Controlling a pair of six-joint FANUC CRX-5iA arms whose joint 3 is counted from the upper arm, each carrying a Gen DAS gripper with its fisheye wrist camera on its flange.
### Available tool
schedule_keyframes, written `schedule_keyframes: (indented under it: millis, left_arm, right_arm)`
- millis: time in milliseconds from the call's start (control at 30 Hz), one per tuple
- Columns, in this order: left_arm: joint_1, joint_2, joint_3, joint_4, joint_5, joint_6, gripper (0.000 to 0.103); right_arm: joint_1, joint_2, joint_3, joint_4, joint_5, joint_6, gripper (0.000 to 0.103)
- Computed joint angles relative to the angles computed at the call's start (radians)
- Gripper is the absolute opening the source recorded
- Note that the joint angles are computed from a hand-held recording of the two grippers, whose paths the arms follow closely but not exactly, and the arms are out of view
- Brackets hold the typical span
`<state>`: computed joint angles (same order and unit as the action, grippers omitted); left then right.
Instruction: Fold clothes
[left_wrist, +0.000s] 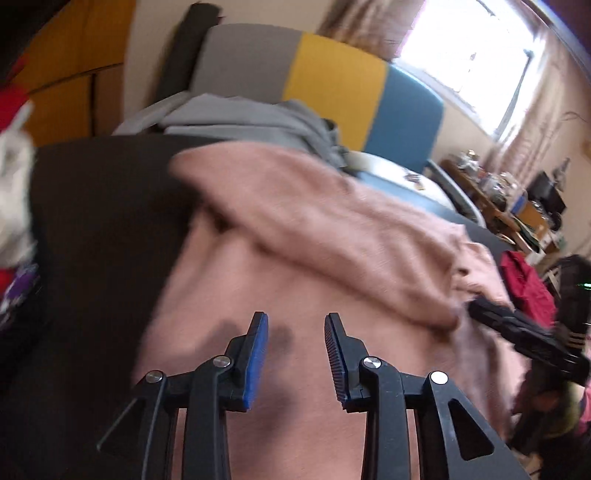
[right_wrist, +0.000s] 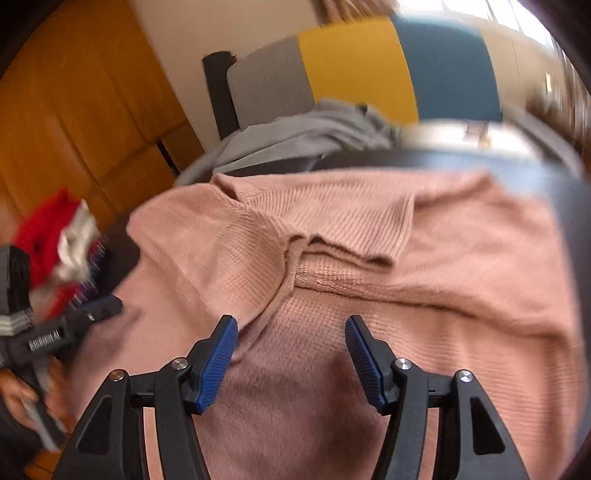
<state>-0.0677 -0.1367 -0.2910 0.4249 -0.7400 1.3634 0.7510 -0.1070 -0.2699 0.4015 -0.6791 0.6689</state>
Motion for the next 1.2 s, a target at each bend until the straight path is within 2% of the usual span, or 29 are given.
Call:
schedule_keyframes:
  millis: [100, 200, 267, 367, 467, 500, 533, 633, 733, 867, 967, 1033, 1100, 1200]
  left_arm:
    - [0.031, -0.031, -0.051, 0.008, 0.005, -0.008, 0.035]
    - [0.03, -0.047, -0.089, 0.021, 0.037, -0.027, 0.035]
    - [0.029, -0.057, -0.114, 0.03, 0.058, -0.041, 0.036]
    - [0.028, -0.07, -0.146, 0.059, 0.087, -0.069, 0.04]
    - [0.034, -0.078, -0.178, 0.122, 0.109, -0.119, 0.045]
    - [0.034, -0.08, -0.185, 0.134, 0.113, -0.132, 0.046]
    - [0.034, -0.082, -0.191, 0.146, 0.116, -0.144, 0.048]
    - [0.035, -0.086, -0.206, 0.184, 0.122, -0.179, 0.054]
    - [0.051, -0.076, -0.2, 0.239, 0.092, -0.192, 0.057]
    - [0.066, -0.065, -0.195, 0.294, 0.062, -0.208, 0.059]
    - [0.074, -0.05, -0.181, 0.334, 0.048, -0.235, 0.06]
    - [0.08, -0.039, -0.169, 0.352, 0.057, -0.245, 0.063]
    - [0.086, -0.026, -0.152, 0.355, 0.061, -0.246, 0.063]
    - [0.095, -0.004, -0.123, 0.351, 0.065, -0.242, 0.064]
  right_arm:
    - [0.084, -0.005, -0.016, 0.163, -0.072, -0.005, 0.062]
    - [0.137, 0.043, 0.013, 0.247, -0.129, 0.093, 0.062]
    - [0.151, 0.103, 0.069, 0.246, -0.169, 0.22, 0.062]
    - [0.14, 0.183, 0.149, 0.199, -0.2, 0.386, 0.062]
    - [0.113, 0.279, 0.268, 0.097, -0.305, 0.524, 0.056]
    - [0.1, 0.298, 0.301, 0.051, -0.331, 0.559, 0.046]
    - [0.095, 0.299, 0.306, 0.046, -0.333, 0.563, 0.03]
    - [0.074, 0.316, 0.388, -0.026, -0.402, 0.611, 0.009]
    - [0.046, 0.337, 0.497, -0.127, -0.478, 0.667, 0.008]
    - [-0.043, 0.397, 0.771, -0.382, -0.6, 0.709, 0.007]
    - [-0.138, 0.408, 0.933, -0.585, -0.615, 0.681, 0.007]
    - [-0.203, 0.388, 0.977, -0.679, -0.576, 0.633, 0.007]
    - [-0.251, 0.344, 0.945, -0.686, -0.504, 0.573, 0.007]
    - [-0.286, 0.3, 0.847, -0.556, -0.426, 0.41, 0.007]
